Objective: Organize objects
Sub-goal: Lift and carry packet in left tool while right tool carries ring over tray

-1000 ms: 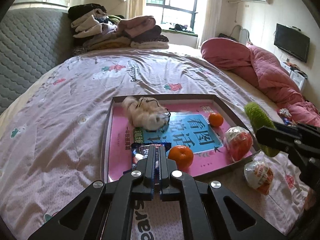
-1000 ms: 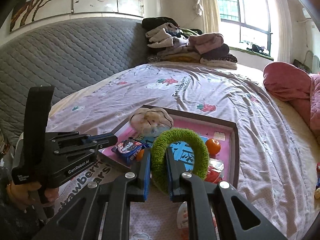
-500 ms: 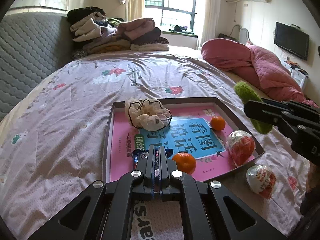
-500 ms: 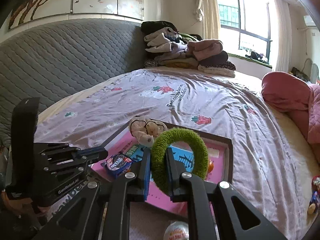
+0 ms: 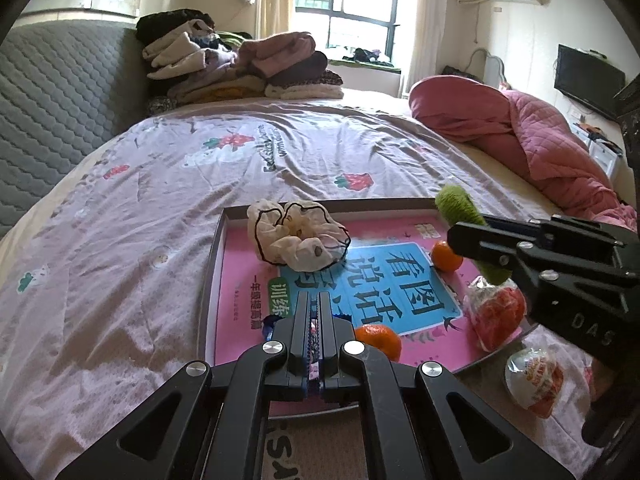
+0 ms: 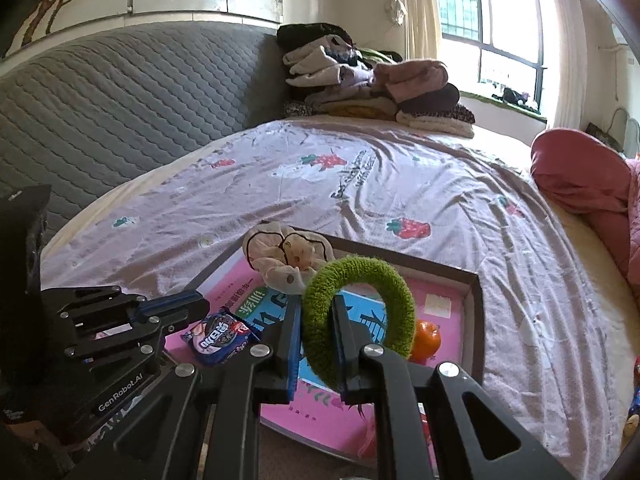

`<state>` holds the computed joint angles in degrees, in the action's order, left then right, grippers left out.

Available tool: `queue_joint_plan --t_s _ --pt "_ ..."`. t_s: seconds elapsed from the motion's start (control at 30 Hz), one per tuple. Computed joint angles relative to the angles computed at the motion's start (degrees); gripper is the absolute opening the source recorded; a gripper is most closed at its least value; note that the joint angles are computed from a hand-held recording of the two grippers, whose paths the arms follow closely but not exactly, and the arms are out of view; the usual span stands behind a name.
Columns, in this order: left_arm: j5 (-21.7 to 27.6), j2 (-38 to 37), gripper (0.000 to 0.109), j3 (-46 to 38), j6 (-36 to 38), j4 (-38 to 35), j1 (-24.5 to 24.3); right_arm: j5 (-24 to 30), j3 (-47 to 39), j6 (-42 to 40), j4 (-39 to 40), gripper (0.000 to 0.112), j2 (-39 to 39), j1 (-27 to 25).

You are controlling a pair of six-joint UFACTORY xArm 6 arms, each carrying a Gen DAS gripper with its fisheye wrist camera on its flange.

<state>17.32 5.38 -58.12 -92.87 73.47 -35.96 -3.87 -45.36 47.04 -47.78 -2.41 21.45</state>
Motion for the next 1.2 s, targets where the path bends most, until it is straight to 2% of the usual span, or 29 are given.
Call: queue_joint_plan --t_s 0.1,0.2,0.43,0.53,0.6,0.8,1.07,1.2 --pt "0.0 0.9 0.002 -0.8 0.4 -0.4 0.2 0.1 -0.5 -3.5 4.2 0.014 1.5 0.3" --pt "-0.1 2.0 0.002 -1.6 0.8 -0.9 0.6 0.3 -0.5 -9.8 11.5 0.014 2.7 1.0" --pt "-0.6 4.0 0.002 -2.8 2.4 -2.7 1.3 3.2 -1.4 -28.8 34.7 0.014 6.0 4.2" --pt "-0.5 4.9 0.002 -3.4 3.4 -3.7 1.3 5.0 -2.3 -30.4 36.9 0.014 7.1 4.4" --pt "-0.4 5.3 0.002 -3.6 4.0 -4.4 1.4 7.0 -3.2 -29.4 35.4 0.014 7.7 4.4" --pt "-0.2 6.0 0.002 -3.9 5.1 -5.5 1.4 9.3 -4.0 -32.1 38.4 0.014 8.9 5.3" --pt "0.0 6.4 0.002 -3.9 7.3 -7.4 1.2 11.5 -4.8 -26.2 31.0 0.014 9.5 5.1" --pt "0.0 6.7 0.002 -3.9 7.6 -7.8 1.2 11.7 -4.9 -26.6 32.2 0.014 9.7 5.3"
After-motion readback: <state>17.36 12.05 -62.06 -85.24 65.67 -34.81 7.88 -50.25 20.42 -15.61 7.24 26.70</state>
